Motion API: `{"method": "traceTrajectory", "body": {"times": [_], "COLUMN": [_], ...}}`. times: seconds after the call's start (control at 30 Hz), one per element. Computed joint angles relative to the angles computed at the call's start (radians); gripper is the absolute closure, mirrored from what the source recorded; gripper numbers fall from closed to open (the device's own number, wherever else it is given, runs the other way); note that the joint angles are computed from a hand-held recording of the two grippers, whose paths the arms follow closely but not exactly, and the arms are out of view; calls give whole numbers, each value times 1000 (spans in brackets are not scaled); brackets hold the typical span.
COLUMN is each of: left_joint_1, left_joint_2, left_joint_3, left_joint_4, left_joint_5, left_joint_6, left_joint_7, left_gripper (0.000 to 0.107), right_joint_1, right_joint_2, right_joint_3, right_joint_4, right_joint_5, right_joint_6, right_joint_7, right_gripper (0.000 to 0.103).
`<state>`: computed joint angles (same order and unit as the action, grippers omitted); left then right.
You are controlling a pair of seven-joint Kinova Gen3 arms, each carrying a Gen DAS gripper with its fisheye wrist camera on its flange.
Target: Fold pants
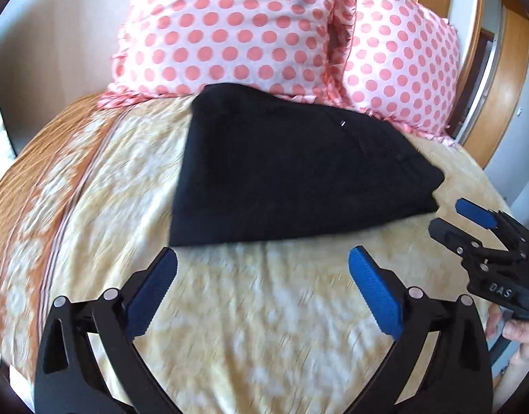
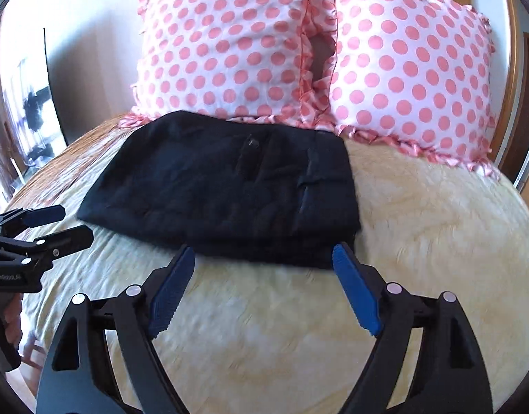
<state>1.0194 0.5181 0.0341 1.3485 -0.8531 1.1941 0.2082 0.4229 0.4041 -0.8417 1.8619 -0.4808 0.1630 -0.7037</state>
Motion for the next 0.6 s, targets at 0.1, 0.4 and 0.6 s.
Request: {"method": "traceTrajectory", "body": {"times": [0.1, 0.4, 0.6], "left_joint_1": [30, 46, 62], "left_joint_2": [23, 65, 91], "left_joint_3": [6, 7, -9], "left_joint_4": [-11, -28, -59], "left_joint_5": [17, 45, 44], "left_joint_6": [55, 116, 148], "left_joint_7": [21, 17, 3], "left_gripper": [7, 7, 6], "right_joint_1": [-14, -54, -50], "right_joint_2": [-7, -29, -21], "right_joint_3": [13, 31, 23], "right_joint_4": [47, 119, 122], "right_joint_5": [-9, 42, 101], "right_joint_6": [-11, -121, -112], "right_joint_7": [-32, -174, -259], "right_gripper": [18, 1, 1]}}
